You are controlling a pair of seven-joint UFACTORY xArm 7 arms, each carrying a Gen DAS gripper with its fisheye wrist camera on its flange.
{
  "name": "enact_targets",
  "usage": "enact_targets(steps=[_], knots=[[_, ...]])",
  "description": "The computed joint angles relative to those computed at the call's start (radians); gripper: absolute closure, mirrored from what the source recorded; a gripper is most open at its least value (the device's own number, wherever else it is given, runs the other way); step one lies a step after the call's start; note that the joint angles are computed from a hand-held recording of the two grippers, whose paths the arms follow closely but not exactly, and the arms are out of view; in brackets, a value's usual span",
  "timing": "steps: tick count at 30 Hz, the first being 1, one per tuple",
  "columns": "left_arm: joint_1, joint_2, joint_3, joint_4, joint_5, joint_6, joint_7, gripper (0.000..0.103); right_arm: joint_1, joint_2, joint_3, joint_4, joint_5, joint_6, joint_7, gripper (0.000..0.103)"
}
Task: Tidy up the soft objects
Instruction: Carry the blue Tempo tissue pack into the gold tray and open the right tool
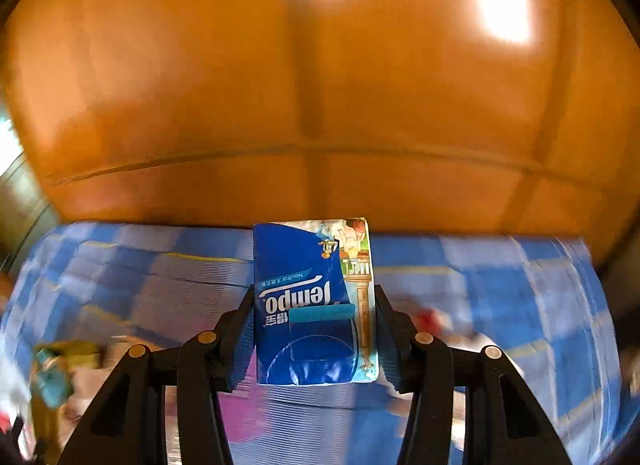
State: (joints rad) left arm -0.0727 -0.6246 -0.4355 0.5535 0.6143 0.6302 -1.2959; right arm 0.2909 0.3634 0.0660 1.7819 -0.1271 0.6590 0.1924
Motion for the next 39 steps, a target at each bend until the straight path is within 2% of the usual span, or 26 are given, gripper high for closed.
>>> enact_targets(steps=[6, 9, 14, 17, 20, 22, 24, 29, 31, 35, 38, 39], knots=[[-0.003, -0.005, -0.007, -0.003, 0.019, 0.013, -0.005, 0.000, 0.056, 0.002, 0.136, -0.022, 0.118, -0.052, -0.256, 0.051], [-0.004, -0.016, -0.006, -0.008, 0.024, 0.005, -0.008, 0.000, 0.094, -0.002, 0.172, -0.062, 0.165, -0.044, -0.370, 0.051], [0.012, -0.048, -0.009, -0.021, 0.040, -0.004, -0.009, 0.000, 0.150, -0.016, 0.198, -0.140, 0.229, -0.028, -0.481, 0.051], [0.021, -0.073, 0.001, -0.037, 0.033, -0.013, -0.006, 0.000, 0.171, -0.011, 0.218, -0.158, 0.282, 0.025, -0.536, 0.051], [0.032, -0.105, 0.020, -0.058, 0.020, -0.022, 0.007, 0.000, 0.178, 0.035, 0.250, -0.101, 0.371, 0.193, -0.600, 0.051], [0.042, -0.133, 0.039, -0.080, -0.001, -0.040, 0.009, 0.000, 0.219, 0.059, 0.235, -0.072, 0.359, 0.236, -0.579, 0.051], [0.045, -0.156, 0.065, -0.101, -0.036, -0.056, 0.025, 0.000, 0.264, 0.106, 0.215, -0.027, 0.331, 0.239, -0.527, 0.051], [0.089, -0.197, 0.039, -0.116, -0.074, -0.033, 0.026, 0.000, 0.369, 0.214, 0.141, 0.051, 0.208, 0.128, -0.337, 0.050], [0.096, -0.198, 0.029, -0.115, -0.081, -0.023, 0.033, 0.000, 0.389, 0.255, 0.131, 0.096, 0.172, 0.121, -0.285, 0.050], [0.112, -0.187, -0.008, -0.098, -0.082, 0.033, 0.019, 0.000, 0.396, 0.326, 0.136, 0.192, 0.158, 0.151, -0.238, 0.049], [0.103, -0.176, -0.002, -0.098, -0.082, 0.045, 0.015, 0.000, 0.370, 0.305, 0.160, 0.150, 0.190, 0.098, -0.246, 0.037], [0.101, -0.170, -0.002, -0.095, -0.082, 0.053, 0.015, 0.000, 0.361, 0.287, 0.164, 0.125, 0.199, 0.078, -0.248, 0.036]])
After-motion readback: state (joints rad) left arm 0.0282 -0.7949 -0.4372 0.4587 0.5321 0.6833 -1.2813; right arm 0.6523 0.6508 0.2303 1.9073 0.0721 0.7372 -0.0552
